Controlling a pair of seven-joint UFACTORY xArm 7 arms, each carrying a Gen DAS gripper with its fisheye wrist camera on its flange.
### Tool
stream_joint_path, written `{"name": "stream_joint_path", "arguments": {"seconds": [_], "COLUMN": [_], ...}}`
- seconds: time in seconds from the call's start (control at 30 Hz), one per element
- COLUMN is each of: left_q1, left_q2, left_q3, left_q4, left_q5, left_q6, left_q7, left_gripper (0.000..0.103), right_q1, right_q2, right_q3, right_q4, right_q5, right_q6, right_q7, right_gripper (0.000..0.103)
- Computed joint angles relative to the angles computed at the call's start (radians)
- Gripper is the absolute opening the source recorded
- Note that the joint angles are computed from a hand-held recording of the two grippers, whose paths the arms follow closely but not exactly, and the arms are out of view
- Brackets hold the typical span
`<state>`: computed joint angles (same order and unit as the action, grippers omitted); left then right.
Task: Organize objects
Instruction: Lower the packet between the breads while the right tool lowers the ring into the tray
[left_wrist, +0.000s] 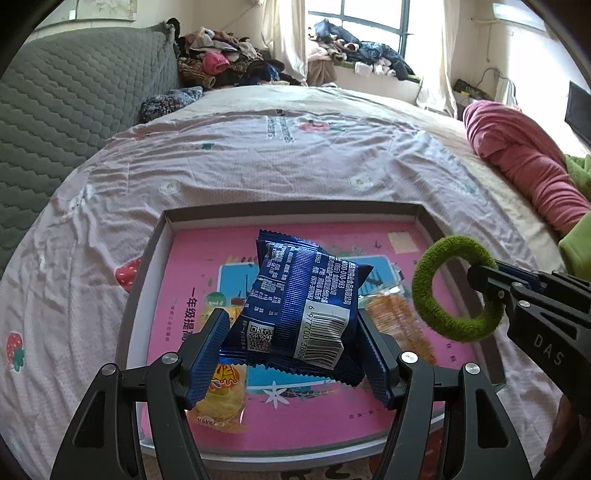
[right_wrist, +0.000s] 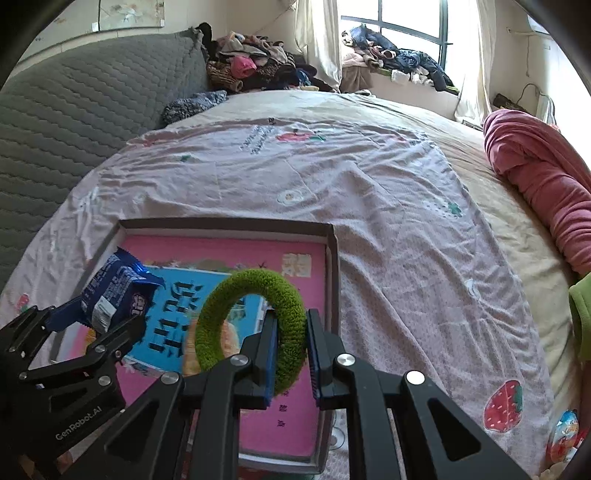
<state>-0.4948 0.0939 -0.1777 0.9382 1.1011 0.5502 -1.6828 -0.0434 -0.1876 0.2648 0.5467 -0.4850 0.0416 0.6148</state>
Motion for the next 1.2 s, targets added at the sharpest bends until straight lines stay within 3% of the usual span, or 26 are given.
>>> {"name": "stream_joint_path", "arguments": {"seconds": [0.13,0.27,0.5,0.83,1.2], "left_q1": [0.000,-0.004,-0.029,-0.042,-0.037], "left_q2": [0.023,0.047,0.071,0.079,0.061], "left_q3": [0.005,0.014,0.032,0.035,0.032], "left_q4": [0.013,0.027,0.043,0.051,0.031], "left_q5": [-0.012,-0.040,-0.039,-0.027,-0.034], "left_q6": [0.003,-0.003,0.018,0.040,0.036], "left_q7": [0.014,0.053,0.056,0.049,0.044], "left_gripper": [0.070,0.070,0.070,0.070,0.072], "right_q1": [-0.038,-0.072,-0.019,0.090,0.110], "right_q2": [0.036,0.063,0.096,0.101,0.091], "right_q3": [0.026,0.051,0.004,-0.105,-0.126], "right_q4": [0.025,0.059,0.090,0.087,0.075], "right_q5": [-0.081,-0.243,-0.381,-0.390,-0.335], "right_q6": [0.013,0.052,0.108,0.127,0.122], "right_q7": [0.061,0.200,0.310,0.328,0.281], "right_gripper": [0.015,0.015,0.015,0.015,0.023]}}
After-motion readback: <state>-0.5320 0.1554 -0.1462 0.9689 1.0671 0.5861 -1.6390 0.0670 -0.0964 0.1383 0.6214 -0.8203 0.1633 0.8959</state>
